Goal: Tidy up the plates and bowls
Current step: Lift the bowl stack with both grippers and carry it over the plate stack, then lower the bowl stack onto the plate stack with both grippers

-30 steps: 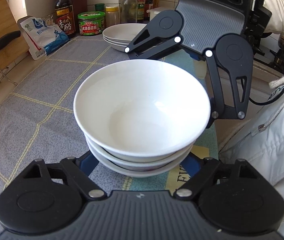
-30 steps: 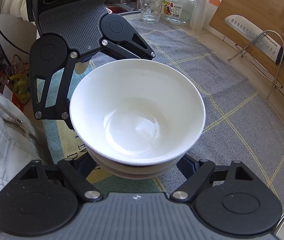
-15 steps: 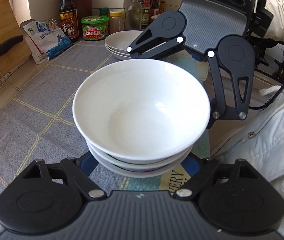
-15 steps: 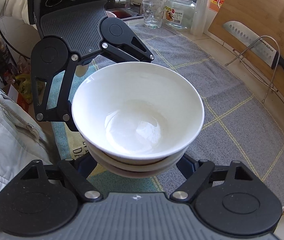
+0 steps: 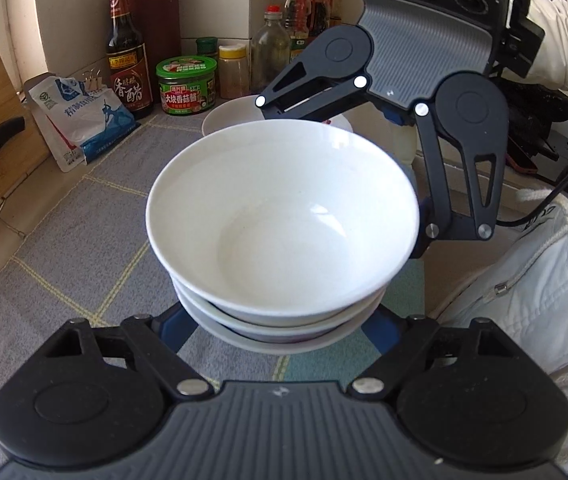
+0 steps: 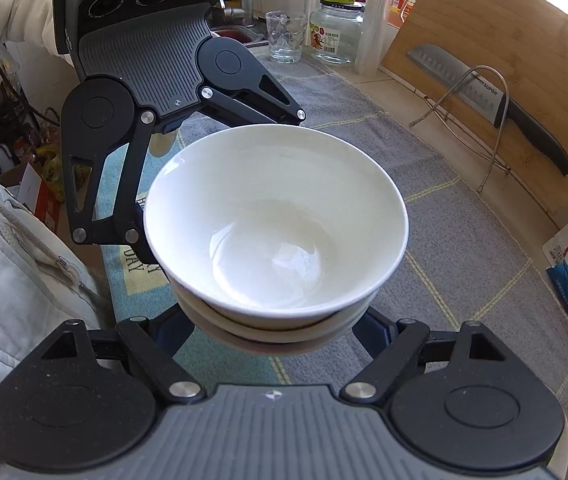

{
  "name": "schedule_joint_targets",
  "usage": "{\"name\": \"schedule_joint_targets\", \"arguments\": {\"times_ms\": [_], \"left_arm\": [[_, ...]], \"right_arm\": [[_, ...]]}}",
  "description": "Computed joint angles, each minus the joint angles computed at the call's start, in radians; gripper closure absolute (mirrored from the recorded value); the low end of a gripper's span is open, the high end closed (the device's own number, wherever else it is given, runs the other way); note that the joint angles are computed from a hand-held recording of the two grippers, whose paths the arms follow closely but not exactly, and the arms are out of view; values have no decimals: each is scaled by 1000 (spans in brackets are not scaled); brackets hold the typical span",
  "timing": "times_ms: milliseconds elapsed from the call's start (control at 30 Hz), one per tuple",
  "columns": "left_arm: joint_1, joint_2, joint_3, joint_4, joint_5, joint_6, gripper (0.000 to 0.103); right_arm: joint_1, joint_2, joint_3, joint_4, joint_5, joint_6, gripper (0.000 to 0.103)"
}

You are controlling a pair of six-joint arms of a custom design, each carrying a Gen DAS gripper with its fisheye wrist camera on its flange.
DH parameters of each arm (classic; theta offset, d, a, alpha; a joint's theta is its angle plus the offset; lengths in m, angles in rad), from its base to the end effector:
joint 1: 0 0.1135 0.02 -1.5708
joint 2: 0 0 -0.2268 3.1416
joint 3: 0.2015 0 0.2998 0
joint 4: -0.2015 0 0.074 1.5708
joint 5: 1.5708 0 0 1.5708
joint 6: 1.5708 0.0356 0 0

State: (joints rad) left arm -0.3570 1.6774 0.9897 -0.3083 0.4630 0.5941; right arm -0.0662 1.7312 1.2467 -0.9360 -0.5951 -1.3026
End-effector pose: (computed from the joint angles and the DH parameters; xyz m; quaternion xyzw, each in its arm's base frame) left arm 0.3381 -0.1431 0.1101 0.4852 0.8001 -0.1859 0.3000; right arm 0.3601 -0.0039 0.1514 -0.5705 0.7642 0.1811 0.2404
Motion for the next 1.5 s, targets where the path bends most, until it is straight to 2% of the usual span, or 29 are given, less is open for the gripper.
{"name": "schedule_joint_targets", "arguments": {"times_ms": [167, 433, 900, 1300, 1500], "left_arm": [[-81, 97, 130, 7, -36, -55, 16], [-163, 319, 411, 5, -62, -76, 16], [-236, 711, 901, -97, -58, -94, 16], [-247, 826, 1043, -140, -73, -102, 16], [-246, 852, 1073, -154, -65, -107, 16]], "right_arm": [[-102, 64, 96, -72, -12, -100, 14], [-240, 212, 303, -143, -25, -190, 14], [-372, 454, 573, -198, -1, -215, 15], [-385, 561, 675, -218, 15, -200, 15], [-385, 559, 660, -205, 21, -193, 15]]}}
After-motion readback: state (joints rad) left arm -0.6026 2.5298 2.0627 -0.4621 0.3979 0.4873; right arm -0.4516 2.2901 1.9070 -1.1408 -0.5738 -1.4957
